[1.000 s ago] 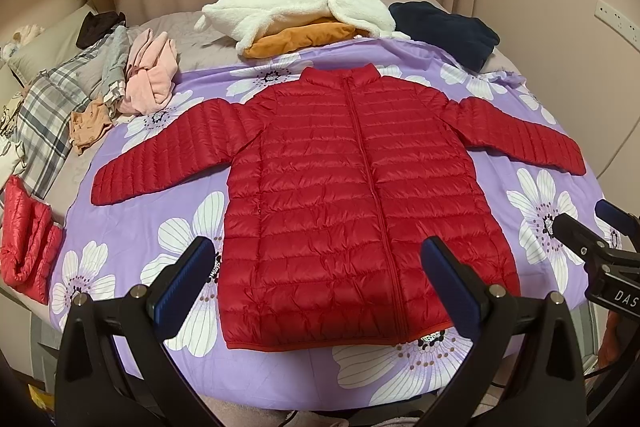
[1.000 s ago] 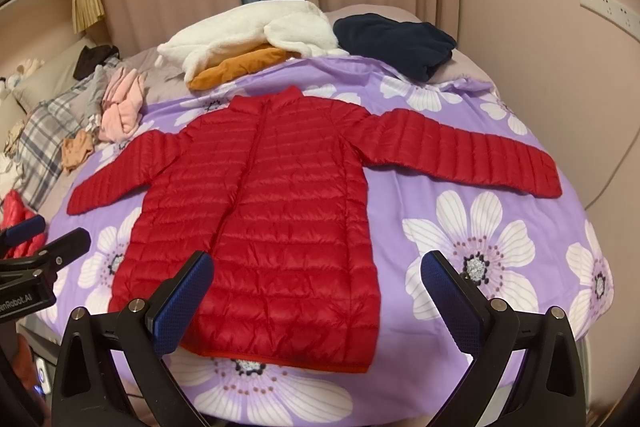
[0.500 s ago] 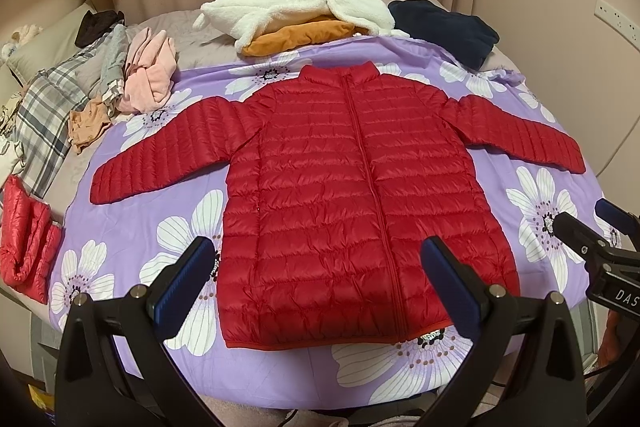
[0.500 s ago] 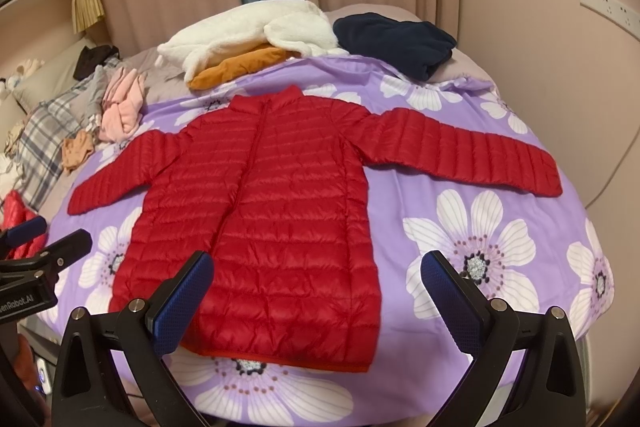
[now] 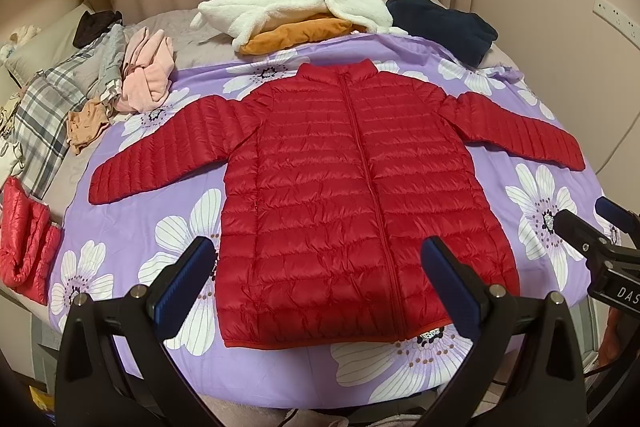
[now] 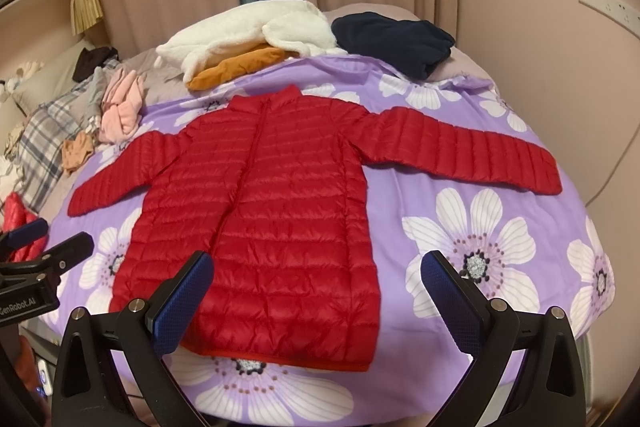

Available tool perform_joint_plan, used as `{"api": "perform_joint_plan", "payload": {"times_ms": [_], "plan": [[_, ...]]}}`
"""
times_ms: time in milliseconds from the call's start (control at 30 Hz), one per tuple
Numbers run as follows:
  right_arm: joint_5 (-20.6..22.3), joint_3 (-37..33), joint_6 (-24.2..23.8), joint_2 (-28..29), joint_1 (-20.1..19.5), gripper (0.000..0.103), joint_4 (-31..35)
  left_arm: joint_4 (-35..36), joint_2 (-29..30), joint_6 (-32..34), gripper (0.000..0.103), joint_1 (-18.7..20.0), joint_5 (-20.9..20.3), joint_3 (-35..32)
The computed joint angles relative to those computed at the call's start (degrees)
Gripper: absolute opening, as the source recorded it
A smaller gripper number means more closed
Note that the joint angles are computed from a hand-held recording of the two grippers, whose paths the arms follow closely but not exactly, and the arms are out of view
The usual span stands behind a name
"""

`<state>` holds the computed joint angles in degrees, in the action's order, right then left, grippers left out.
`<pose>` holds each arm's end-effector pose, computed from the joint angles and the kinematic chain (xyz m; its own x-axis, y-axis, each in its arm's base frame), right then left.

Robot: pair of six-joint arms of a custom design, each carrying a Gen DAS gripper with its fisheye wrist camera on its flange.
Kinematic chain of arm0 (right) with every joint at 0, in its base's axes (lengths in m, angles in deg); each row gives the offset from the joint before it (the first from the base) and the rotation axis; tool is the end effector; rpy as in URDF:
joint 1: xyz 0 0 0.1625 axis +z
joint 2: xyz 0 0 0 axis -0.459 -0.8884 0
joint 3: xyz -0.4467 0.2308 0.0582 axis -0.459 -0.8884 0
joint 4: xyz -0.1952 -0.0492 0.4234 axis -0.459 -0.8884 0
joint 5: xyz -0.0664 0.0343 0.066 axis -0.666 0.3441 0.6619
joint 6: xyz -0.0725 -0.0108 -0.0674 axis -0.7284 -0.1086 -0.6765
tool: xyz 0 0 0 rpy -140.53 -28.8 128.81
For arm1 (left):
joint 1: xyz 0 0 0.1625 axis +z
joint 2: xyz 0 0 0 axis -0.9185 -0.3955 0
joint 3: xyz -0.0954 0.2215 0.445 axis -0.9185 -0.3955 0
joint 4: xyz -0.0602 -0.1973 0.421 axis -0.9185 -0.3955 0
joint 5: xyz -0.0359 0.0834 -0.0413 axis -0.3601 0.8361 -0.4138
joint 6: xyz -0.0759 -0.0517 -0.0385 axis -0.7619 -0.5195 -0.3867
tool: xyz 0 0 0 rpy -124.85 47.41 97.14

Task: Fold large clothes

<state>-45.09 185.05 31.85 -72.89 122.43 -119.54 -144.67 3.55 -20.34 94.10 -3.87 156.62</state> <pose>0.1497 -0.5526 0.3740 -0.7534 -0.2393 0.6125 -0.5994 0.6330 -0.4899 -0.4354 -0.4739 0.1480 -0.6484 -0.2792 -0.7083 0.3447 0.7218 -0.6001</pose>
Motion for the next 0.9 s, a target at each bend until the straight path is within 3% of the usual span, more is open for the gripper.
{"api": "perform_joint_plan", "payload": {"times_ms": [900], "plan": [[0.2, 0.6, 0.1, -0.3, -0.2, 0.102, -0.2, -0.8, 0.1, 0.7, 0.103, 0.1, -0.2, 0.4]]}}
